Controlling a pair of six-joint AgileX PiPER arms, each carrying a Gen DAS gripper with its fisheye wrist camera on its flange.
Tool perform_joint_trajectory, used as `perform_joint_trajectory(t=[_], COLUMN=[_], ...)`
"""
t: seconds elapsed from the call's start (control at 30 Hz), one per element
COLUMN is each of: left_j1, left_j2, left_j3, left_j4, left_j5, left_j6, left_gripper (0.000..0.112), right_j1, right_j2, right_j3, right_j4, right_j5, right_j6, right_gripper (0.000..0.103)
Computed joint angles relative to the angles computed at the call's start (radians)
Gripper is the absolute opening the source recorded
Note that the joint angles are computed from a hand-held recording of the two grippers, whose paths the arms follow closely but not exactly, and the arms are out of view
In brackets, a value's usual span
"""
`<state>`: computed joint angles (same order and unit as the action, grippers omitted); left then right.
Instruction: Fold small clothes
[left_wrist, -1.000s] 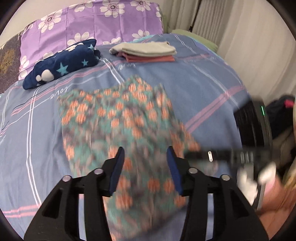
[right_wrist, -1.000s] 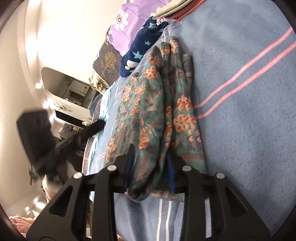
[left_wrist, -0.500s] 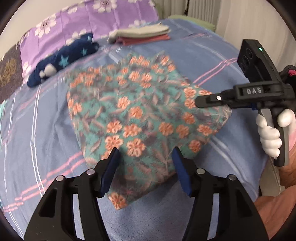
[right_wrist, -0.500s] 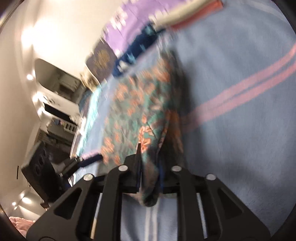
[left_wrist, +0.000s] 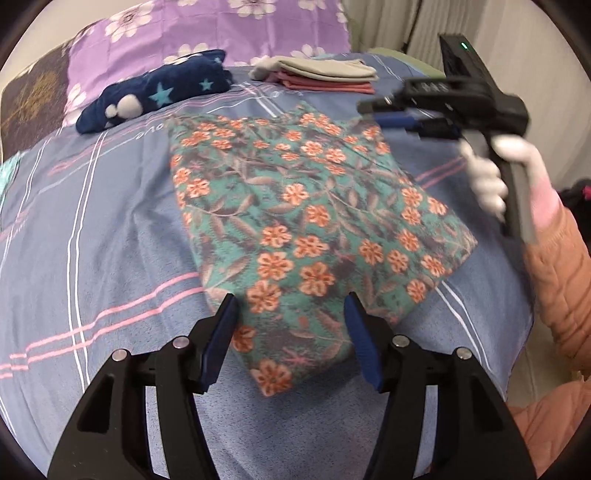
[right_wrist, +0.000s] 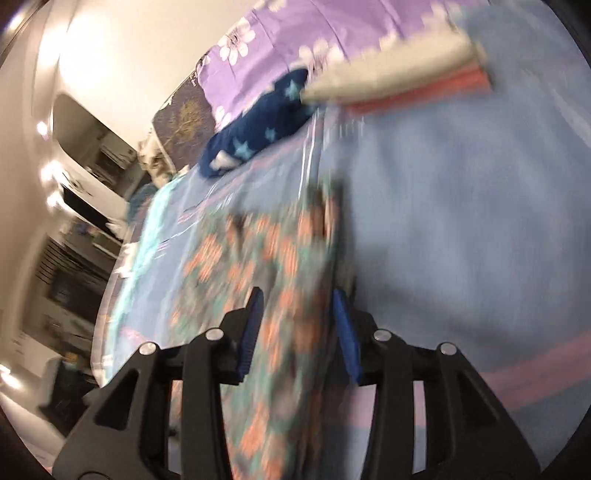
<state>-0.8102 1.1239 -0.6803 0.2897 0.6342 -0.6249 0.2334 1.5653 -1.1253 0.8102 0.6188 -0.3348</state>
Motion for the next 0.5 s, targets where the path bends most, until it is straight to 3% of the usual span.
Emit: perform_joint_trajectory(t=[0.1,0.23,0.33,0.4,0.5], left_j1=[0.026,0.048,0.073,0.087,0.101], left_j2=[0.006,0.003,-0.001,-0.001,-0.006], left_j3=[0.014,0.028,0.041,0.046,0.056], left_j4=[-0.028,-0.061,-0.11,-0.135,-0.165], left_j5=[-0.025,-0.049,-0.071,-0.082,-0.099], left_j6=[0.025,0.058,0.104,0.132,0.165], left_gripper=[0.06,0.06,0.06,0.06,0.06], right_j1=[0.019,0.063,0.079,0.075,0.046], right_j2=[0.124,0.253,0.336,0.354,0.249], right_j3=[-0.169,-0.33,-0.419,-0.431,-0.311], right_j4=[-0.069,-0.266,-0.329,-0.311,-0.172], right_j5=[0.037,0.079,0.109,0.11,-0.008], right_j6=[0.042,0.206,0.267,0.254,0.146], right_gripper=[0.032,0.031,0.031,0.006,0.003])
